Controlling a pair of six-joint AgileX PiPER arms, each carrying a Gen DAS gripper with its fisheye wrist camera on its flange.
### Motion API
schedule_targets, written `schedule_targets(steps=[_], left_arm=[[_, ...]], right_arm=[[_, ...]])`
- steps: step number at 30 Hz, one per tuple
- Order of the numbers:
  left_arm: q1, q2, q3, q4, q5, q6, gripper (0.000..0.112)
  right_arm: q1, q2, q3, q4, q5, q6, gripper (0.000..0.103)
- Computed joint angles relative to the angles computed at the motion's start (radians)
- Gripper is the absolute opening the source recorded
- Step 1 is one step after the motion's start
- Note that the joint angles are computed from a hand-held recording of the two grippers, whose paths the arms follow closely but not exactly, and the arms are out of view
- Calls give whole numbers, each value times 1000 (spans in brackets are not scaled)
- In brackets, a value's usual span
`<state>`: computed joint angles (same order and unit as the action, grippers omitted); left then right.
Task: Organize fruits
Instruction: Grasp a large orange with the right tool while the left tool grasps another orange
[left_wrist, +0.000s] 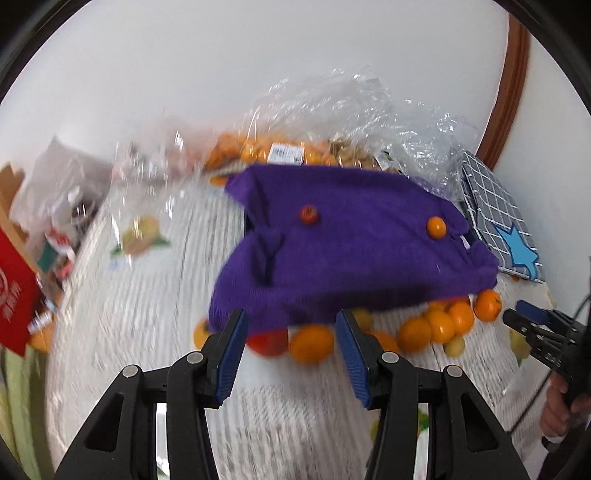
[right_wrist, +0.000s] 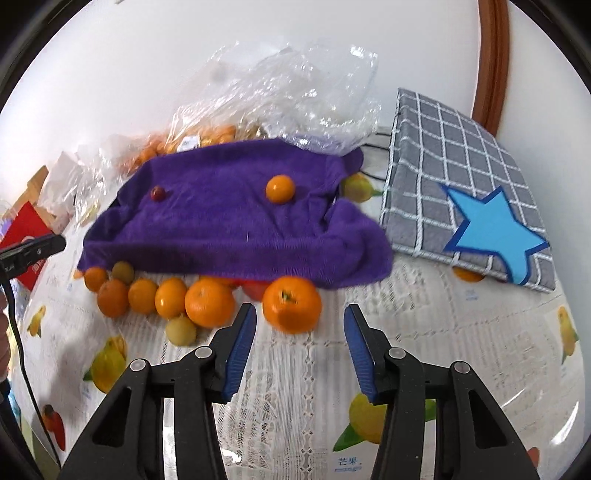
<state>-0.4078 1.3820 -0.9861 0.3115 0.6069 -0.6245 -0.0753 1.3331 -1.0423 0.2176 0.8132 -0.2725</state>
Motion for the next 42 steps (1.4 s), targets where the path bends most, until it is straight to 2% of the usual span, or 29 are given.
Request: schedule_targets(steps=[7,15,17,19,24,27,33,35,39,41,42], left_arm=[[18,-73,182,-36,-113,-50,48],[-5,-19,202,-37,-198,-100,50],[-17,19,181,14,-205,-149,50],[-38,55,158,134,-199,-255,50],[-31,124,112,143,-231,-227,50],[-46,145,128,247,-268,-314,35],[19,82,204,163,-385,-275,35],[36,64,225,207,-405,-347,35],[29,24,257,443,-401,-607,35],[34,-5,275,465,-425,-627,35],[41,-15,275,416,-436,-577,35]], right_arm=[[-48,34,60,112,-56,-103,48],[-24,84,73,154,-118,-178,48],[-2,77,89,120,-153,-155,47],[-1,75,88,126,-152,-166,45],[-26,80,88,188,-145,-226,42],[-35,67,101,195,-149,-226,41],[-23,43,122,182,-179,-217,41],[-26,31,130,187,-187,-215,41],[-59,9,145,234,-197,-243,41],[-82,6,141,266,-176,-262,41],[-93,6,137,277,-158,-261,41]])
